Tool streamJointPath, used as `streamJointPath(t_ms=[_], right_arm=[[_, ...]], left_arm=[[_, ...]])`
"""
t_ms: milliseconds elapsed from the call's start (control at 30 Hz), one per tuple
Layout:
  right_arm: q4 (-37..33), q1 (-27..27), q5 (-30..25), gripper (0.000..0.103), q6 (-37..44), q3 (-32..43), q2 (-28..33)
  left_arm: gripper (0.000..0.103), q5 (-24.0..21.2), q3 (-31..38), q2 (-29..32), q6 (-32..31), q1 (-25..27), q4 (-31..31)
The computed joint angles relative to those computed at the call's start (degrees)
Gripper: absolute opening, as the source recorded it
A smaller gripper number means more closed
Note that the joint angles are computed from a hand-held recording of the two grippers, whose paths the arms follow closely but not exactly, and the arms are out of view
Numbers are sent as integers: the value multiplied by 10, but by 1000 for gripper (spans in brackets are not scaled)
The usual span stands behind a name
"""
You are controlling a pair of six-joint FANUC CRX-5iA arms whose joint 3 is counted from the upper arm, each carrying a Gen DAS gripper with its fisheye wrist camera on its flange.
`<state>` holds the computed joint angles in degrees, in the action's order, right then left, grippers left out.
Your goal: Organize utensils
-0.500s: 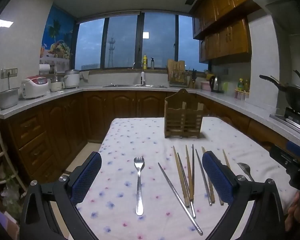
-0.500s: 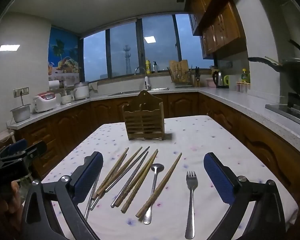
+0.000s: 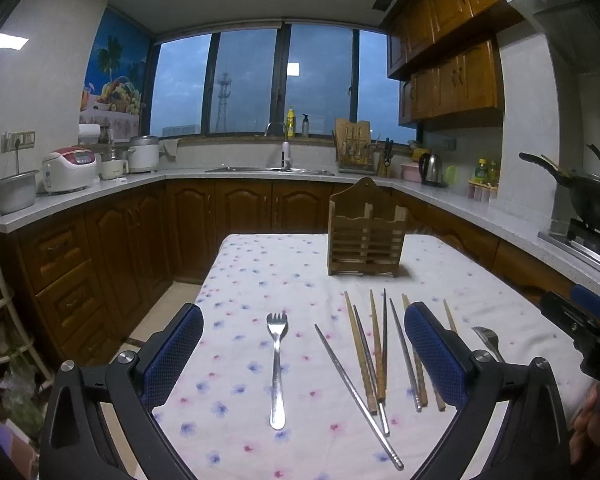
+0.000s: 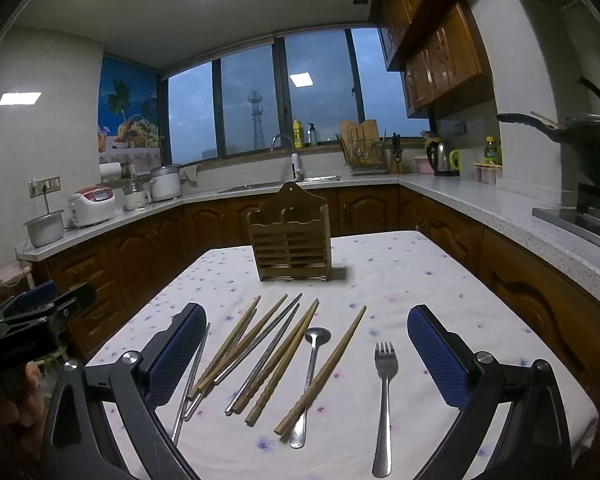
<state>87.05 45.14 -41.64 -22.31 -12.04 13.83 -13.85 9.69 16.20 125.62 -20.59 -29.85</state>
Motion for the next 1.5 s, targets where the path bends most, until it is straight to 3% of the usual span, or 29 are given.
streamJointPath(t_ms=[333,400,700,833,1000,1233,1367,1500], right_arm=[[-4,-2,9,102,2,1,0],[-2,-3,12,102,2,0,-2],[17,-6,16,102,-21,-1,1],[6,-5,16,102,-9,3,4],[-71,1,19,102,51,24,8],[-181,-6,29,101,136,61,19],[-273,-17,39,101,198,98,33],[-371,-29,29,98,276,149,56]], left_arm=[[102,9,2,9,-36,9,37],[102,1,0,1,-6,2,8],[102,4,-2,4,-24,6,27],[102,6,-6,10,-78,15,82],[102,-3,-8,24,-194,33,212],[101,-83,54,73,-316,52,349],[99,-157,131,121,-359,65,405],[97,-234,235,179,-373,71,420]])
